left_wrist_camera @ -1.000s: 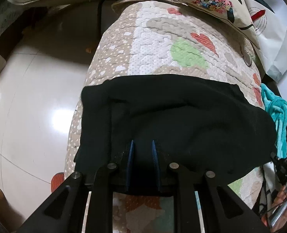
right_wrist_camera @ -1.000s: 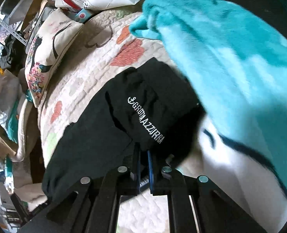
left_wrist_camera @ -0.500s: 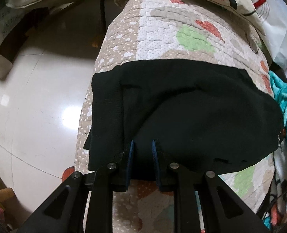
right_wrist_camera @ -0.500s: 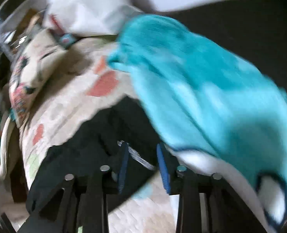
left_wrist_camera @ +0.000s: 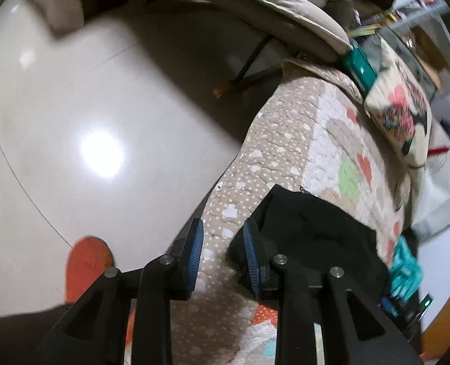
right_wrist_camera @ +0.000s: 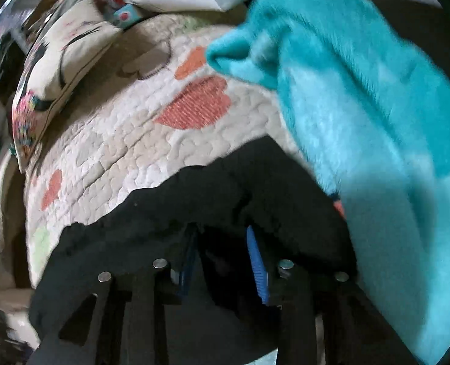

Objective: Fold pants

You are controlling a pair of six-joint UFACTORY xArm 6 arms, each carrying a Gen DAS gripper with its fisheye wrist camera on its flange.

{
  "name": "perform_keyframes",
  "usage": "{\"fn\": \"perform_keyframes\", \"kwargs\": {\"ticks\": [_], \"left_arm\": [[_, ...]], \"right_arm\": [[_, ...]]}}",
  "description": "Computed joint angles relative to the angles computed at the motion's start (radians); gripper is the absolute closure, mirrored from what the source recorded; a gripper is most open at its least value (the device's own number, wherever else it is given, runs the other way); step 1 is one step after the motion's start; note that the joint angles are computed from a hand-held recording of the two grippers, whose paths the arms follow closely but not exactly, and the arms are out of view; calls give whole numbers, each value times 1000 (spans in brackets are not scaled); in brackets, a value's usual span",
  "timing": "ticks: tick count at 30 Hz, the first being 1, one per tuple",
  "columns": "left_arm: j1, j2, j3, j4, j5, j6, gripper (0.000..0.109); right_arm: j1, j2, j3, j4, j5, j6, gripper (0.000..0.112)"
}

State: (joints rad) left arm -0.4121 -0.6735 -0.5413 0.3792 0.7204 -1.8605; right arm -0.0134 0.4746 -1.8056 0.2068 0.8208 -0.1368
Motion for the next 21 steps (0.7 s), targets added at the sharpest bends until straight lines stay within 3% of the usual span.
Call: {"fn": "perform_keyframes", "kwargs": {"ticks": [4, 11, 14, 18, 21], "left_arm": [[-29, 30, -17, 50, -26, -26, 82], [-80, 127, -64, 136, -93, -123, 80], [-91, 158, -93, 162, -93, -110, 78], [-85, 232, -146, 43, -33, 17, 72], [-45, 219, -49, -106, -173, 37, 67]], "right_arm": [[41, -115, 144, -13, -106, -116, 69], [123, -249, 267, 139, -83, -362, 54], [162, -288, 315, 150, -58, -427, 54], [232, -319, 370, 168, -5, -465, 54], [284, -308, 365, 188, 60, -464, 54]]}}
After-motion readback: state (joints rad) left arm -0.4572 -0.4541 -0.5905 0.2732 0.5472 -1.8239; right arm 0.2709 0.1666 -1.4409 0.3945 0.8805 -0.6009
